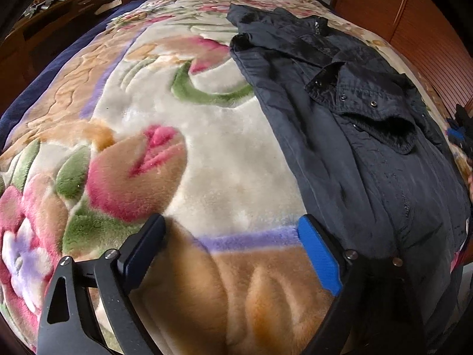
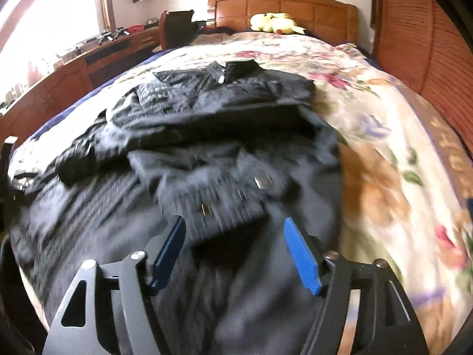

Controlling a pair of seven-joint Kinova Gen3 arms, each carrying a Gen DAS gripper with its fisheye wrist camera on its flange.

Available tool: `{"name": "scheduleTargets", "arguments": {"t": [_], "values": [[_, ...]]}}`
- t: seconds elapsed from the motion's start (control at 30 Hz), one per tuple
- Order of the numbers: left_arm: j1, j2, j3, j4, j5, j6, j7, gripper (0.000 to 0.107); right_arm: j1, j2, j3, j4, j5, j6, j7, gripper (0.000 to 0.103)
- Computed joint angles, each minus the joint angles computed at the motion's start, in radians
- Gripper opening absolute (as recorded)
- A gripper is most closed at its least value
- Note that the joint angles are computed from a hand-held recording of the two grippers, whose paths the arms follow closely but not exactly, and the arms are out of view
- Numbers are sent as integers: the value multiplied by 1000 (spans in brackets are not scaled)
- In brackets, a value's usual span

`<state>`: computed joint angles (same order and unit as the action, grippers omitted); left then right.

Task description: Fold large clothes

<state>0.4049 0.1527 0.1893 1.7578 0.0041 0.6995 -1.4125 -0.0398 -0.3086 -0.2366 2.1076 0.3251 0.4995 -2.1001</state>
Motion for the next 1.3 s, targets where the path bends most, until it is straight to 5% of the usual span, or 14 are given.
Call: {"name": "scheduleTargets", "arguments": {"t": [0.33, 0.43, 0.67, 1.07, 1.3], "values": [[-6, -56, 2, 40, 15, -13, 8, 93, 93, -163, -179, 81, 29, 224, -195, 82], [4, -102, 7, 71, -16, -24, 56, 93, 48, -173, -164, 90, 6, 265, -205, 81], [11, -199, 47, 123, -66, -10, 150, 93, 21, -216, -180, 127, -7, 260, -257, 81], [16, -321, 73, 171, 42, -45, 79, 89, 38, -219, -168, 171, 4, 191, -242, 81], [26, -251, 130, 159, -43, -32, 177, 68, 8, -234, -138, 170, -30, 196, -208, 72]]}}
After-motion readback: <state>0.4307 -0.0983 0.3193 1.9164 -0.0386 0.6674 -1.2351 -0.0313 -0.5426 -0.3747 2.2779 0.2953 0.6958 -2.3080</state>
